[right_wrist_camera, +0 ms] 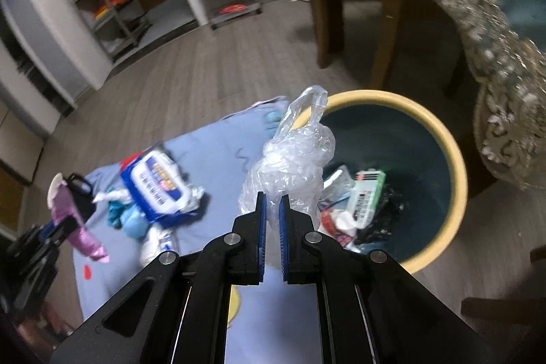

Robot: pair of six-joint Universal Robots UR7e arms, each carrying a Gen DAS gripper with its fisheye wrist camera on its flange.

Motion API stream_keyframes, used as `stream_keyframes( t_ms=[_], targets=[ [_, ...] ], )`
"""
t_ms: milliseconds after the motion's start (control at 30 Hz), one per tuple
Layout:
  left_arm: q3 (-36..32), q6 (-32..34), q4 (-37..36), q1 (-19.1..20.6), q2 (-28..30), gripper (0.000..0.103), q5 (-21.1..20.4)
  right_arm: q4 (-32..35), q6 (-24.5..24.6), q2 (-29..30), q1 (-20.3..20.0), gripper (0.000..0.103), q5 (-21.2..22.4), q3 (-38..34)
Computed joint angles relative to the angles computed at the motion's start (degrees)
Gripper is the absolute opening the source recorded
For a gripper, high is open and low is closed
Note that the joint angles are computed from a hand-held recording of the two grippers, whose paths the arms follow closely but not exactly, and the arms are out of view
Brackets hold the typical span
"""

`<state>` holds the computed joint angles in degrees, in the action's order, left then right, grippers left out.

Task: Collect trash
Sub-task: 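Carry plastic bag and pink wrapper over the bin and open both tools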

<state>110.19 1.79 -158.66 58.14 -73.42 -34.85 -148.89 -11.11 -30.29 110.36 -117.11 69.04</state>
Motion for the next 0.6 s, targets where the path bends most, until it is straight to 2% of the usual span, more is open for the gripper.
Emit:
stream_keyframes(
  t_ms=[300, 400, 600],
  targets=[
    [-6.6, 6.7, 2.2, -2.2, 8.1, 0.013, -4.5, -2.2, 1.4, 0.0, -1.7, 0.008, -2.3, -0.6],
    [-8.4, 7.5, 3.0, -2.3, 10.6, 0.013, -5.8, -3.3, -0.2, 0.1, -2.1, 0.008, -2.4, -0.9],
    [-12.5, 6.2, 5.0, -1.5, 14.4, 0.013, -9.2, -4.5, 0.7, -0.4, -3.3, 0.008, -1.8, -0.8]
  ],
)
